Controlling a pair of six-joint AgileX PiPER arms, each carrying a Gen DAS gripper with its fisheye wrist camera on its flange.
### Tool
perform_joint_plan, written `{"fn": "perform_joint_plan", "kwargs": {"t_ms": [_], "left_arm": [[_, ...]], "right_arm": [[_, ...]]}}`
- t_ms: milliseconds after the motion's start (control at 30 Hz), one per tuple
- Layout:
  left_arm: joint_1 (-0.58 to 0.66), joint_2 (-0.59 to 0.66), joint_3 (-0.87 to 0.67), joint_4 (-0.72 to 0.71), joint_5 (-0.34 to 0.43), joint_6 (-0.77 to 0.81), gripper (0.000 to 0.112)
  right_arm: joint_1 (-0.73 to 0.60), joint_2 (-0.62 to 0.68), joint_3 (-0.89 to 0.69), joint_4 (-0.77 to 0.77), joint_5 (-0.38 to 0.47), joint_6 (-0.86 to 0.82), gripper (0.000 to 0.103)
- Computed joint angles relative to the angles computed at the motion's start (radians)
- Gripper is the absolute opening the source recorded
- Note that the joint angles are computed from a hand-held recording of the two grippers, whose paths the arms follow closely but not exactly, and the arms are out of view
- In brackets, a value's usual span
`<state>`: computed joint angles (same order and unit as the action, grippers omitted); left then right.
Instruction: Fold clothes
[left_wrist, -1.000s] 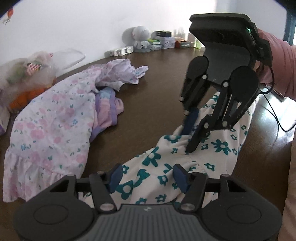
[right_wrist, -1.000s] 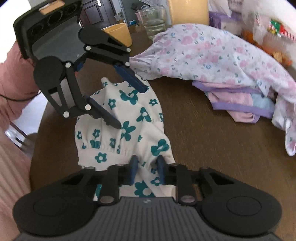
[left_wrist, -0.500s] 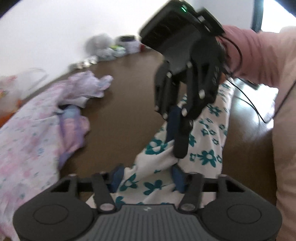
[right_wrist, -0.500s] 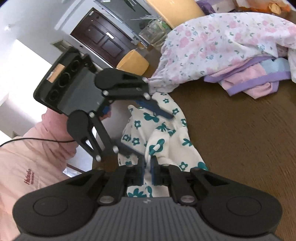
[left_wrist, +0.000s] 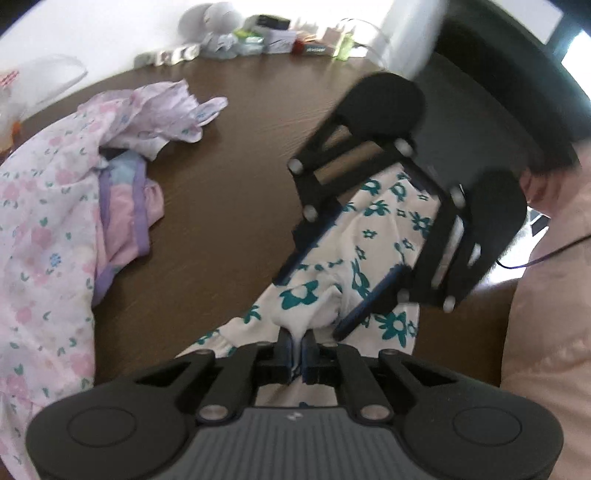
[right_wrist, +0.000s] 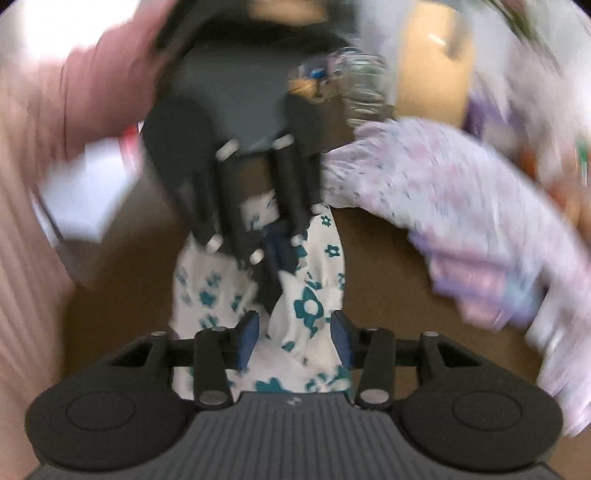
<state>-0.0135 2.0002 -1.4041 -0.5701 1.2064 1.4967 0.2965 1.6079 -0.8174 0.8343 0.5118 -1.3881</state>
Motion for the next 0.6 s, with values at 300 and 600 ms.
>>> {"fn": "perform_joint_plan", "kwargs": {"t_ms": [300,600], "left_arm": [[0.061,-0.157,0.233,-0.148,-0.168,0.354,0.055],[0.000,-0.006,0.077,-0.025,-0.063,0.159,0.004]], "right_arm": [[-0.256,0.279,-0.250,0.114,0.483,0.215,0.006],[-0.372,0.412,-0.297,0.188,0.610,0.232,0.008]]}}
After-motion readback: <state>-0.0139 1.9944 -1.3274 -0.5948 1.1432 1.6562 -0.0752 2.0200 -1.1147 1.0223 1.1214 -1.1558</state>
